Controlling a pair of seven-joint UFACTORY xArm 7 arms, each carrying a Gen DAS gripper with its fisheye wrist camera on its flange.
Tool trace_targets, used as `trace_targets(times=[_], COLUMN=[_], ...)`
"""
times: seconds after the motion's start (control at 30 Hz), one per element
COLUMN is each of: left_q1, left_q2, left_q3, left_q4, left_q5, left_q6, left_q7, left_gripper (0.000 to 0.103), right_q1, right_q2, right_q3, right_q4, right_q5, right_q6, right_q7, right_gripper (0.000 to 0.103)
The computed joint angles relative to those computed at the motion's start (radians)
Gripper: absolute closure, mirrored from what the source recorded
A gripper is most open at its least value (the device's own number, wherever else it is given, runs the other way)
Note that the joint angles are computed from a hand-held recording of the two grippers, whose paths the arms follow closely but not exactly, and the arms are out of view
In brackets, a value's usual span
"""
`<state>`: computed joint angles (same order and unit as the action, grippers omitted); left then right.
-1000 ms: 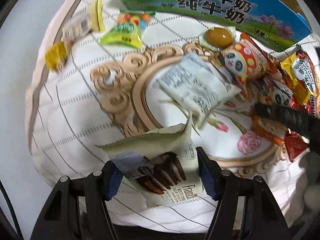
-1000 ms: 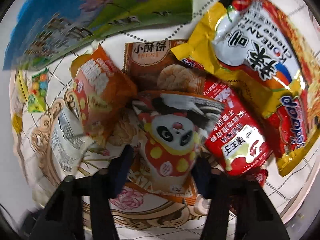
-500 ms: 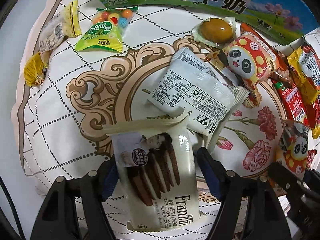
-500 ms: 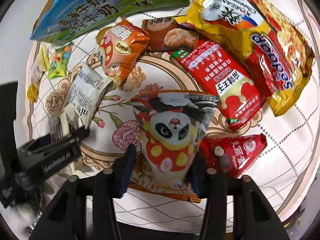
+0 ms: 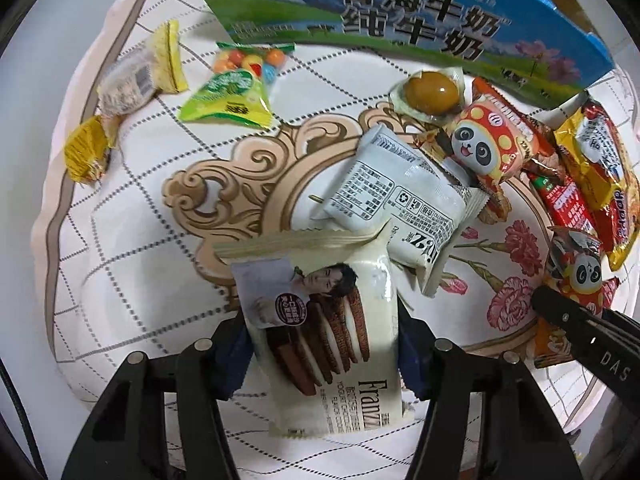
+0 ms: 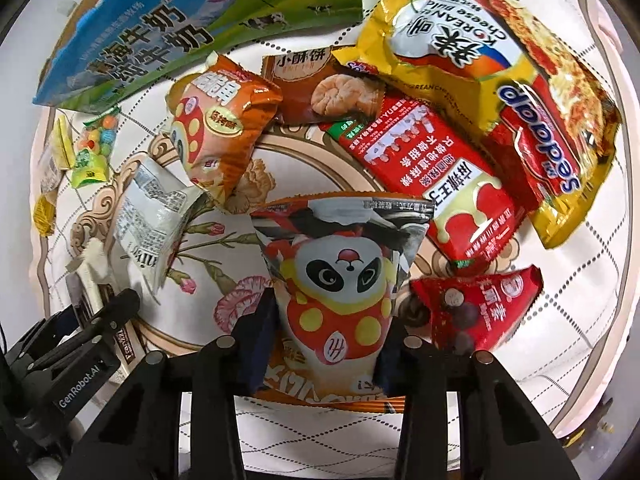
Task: Organize snacks
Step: 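Carry both snacks into the cardboard box and open both tools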
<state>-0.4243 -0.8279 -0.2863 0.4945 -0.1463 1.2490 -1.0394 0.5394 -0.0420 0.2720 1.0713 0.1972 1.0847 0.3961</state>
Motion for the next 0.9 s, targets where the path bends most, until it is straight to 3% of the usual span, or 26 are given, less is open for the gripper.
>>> trace_targets(times=[0.23,0.4,0.5,0.63,0.9], left_q1=[0.03,0.118,0.172,0.24,0.318], left_q2=[-0.114,-0.009,0.11,0.283,0.624], left_q3=[0.035,0.091,0.132,0.176,0.274], left_q4=[0.112,0.264,0.328,0.435,0.625], left_q5=[0.047,0.102,0.129,0.164,0.035], left_q6=[0.131,0.06,-0.04,-0.103,-0.118], left_q7=[0.068,0.209,0.313,0.433,0.628], left_gripper=[0.045,0.045,0.045,0.045,0.045], right_q1=[-0.005,-0.01,-0.004,0.014,0.098], right_q2=[-0.137,-0.111,-0.001,0.202,0.612], right_q3=[-0.018,-0.021,-0.001,-0.001,-0.057], right_q4=[-0.023,0.111,0.263,0.517,1.037], right_q5=[0.118,0.17,0.137,-0.004,-0.129], right_q6=[0.008,-0.013,-0.053,-0.056,0.141], right_q7=[-0.058,-0.076,-0.049,0.002,0.039], right_gripper=[0.061,0.061,0.061,0.061,0.061])
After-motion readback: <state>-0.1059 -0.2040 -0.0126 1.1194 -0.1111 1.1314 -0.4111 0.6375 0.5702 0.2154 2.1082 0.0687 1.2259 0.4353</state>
